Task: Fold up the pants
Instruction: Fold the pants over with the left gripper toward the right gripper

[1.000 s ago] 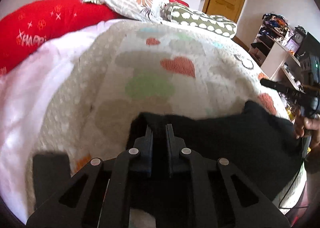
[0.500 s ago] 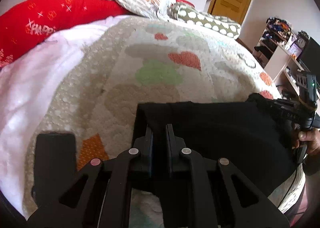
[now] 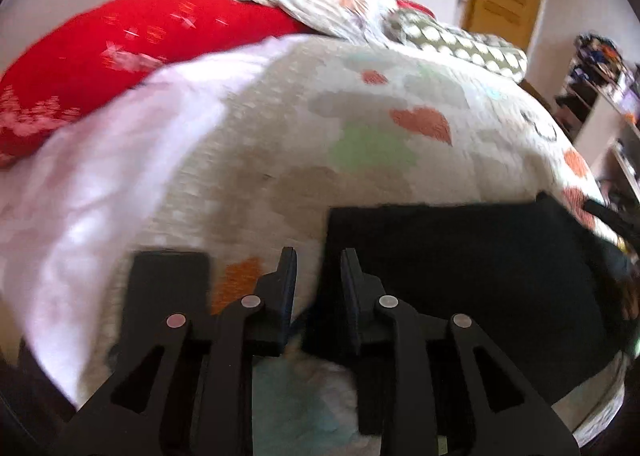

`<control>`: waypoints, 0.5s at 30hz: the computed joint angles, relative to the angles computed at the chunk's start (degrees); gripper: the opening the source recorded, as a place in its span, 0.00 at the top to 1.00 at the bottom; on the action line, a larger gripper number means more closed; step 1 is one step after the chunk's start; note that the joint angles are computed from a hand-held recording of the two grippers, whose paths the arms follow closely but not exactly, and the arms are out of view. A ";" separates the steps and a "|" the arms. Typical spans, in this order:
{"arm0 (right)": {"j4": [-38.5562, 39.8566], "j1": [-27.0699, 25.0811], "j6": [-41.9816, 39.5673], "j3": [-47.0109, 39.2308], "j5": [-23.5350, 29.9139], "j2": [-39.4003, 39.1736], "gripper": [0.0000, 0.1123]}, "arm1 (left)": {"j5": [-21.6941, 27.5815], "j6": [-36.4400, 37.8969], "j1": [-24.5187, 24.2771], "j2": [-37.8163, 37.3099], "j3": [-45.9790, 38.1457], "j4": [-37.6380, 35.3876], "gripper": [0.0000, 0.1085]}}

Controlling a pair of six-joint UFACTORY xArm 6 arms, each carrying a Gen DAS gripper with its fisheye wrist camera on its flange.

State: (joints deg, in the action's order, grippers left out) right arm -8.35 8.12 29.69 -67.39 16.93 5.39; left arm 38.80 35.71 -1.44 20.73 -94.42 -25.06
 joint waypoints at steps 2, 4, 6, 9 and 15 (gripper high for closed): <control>-3.34 -0.07 4.69 9.36 -3.20 -9.17 0.80 | 0.74 2.11 0.62 -1.83 1.02 -3.99 0.76; -4.23 -0.49 6.85 16.24 -3.54 -16.50 0.59 | 0.92 5.90 0.44 -4.75 3.79 -8.26 0.59; -9.18 -2.01 11.61 22.19 -0.59 -23.89 0.56 | 0.94 10.60 -0.23 -8.01 7.53 -12.41 0.52; -10.72 -3.25 7.92 24.98 6.17 -28.84 0.56 | 1.18 12.82 -1.77 -11.97 13.00 -13.14 0.52; 4.07 -3.04 -14.15 22.98 4.74 -25.27 0.57 | 5.54 8.28 -2.34 -14.70 18.15 -12.42 0.52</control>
State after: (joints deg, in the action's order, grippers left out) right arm -4.28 5.09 15.54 -44.40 21.66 -19.88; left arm 44.34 43.99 -3.78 6.03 -76.27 -37.48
